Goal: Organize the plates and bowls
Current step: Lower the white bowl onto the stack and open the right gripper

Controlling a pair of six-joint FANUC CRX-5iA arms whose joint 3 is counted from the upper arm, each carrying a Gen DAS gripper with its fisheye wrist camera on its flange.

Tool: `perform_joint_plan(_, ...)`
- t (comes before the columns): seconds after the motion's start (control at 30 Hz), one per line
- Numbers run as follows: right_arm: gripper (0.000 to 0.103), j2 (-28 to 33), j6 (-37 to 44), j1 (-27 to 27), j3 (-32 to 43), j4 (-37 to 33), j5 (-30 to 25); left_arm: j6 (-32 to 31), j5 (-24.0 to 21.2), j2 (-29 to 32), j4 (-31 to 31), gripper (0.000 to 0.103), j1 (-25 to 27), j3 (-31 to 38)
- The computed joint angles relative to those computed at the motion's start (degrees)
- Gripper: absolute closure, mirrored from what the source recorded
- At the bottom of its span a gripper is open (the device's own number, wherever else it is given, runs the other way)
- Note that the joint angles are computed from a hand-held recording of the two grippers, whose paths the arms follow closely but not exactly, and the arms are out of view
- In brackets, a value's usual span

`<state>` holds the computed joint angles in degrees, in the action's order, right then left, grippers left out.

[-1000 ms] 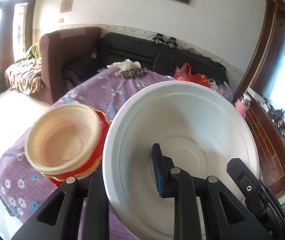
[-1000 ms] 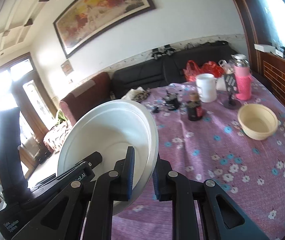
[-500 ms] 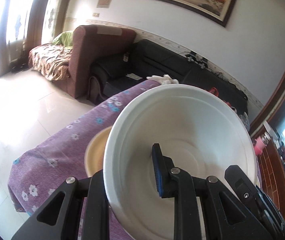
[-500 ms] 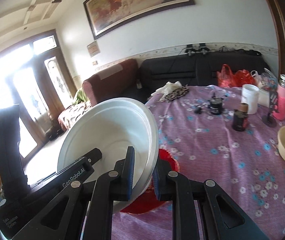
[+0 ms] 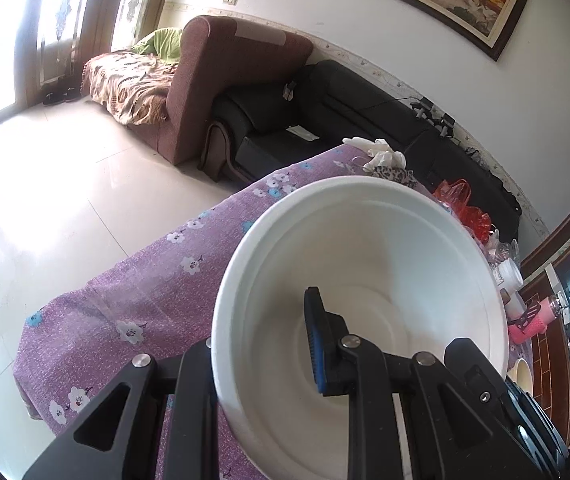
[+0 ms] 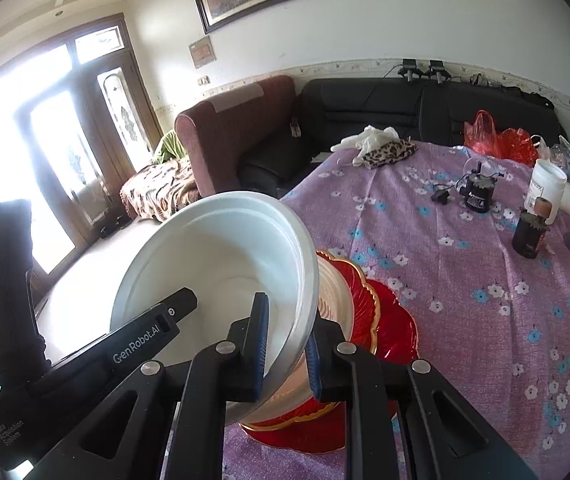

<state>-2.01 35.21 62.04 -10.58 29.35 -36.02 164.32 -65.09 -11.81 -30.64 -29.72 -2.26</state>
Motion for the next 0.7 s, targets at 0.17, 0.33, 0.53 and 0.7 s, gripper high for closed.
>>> perform_joint_plan(0.17,0.084,1.30,-0.34,-0.29,0.69,-0.11,-0.33,-1.87,0.64,0.43,1.25,0.082,1.66,-0.72)
perform_joint_plan(0.33,0.084,1.60,-1.46,-0.60,0.51,1.01,0.07,-2.13,0.26,1.05,0.62,0.082,1.89,-0.30)
perform_joint_plan(0.53,0.055,0.68,-7.07,-0.68,-2.04,6.30,1.73,-0.14,-1.68,1.07,-2.38,0.059,0.07,0.49)
perform_joint_plan(0.7,0.048,-0.58,-11.70,-0.91,-4.22,11.64,3.32,2.05,-2.64,-0.29,-4.17,0.056,-0.80,0.21)
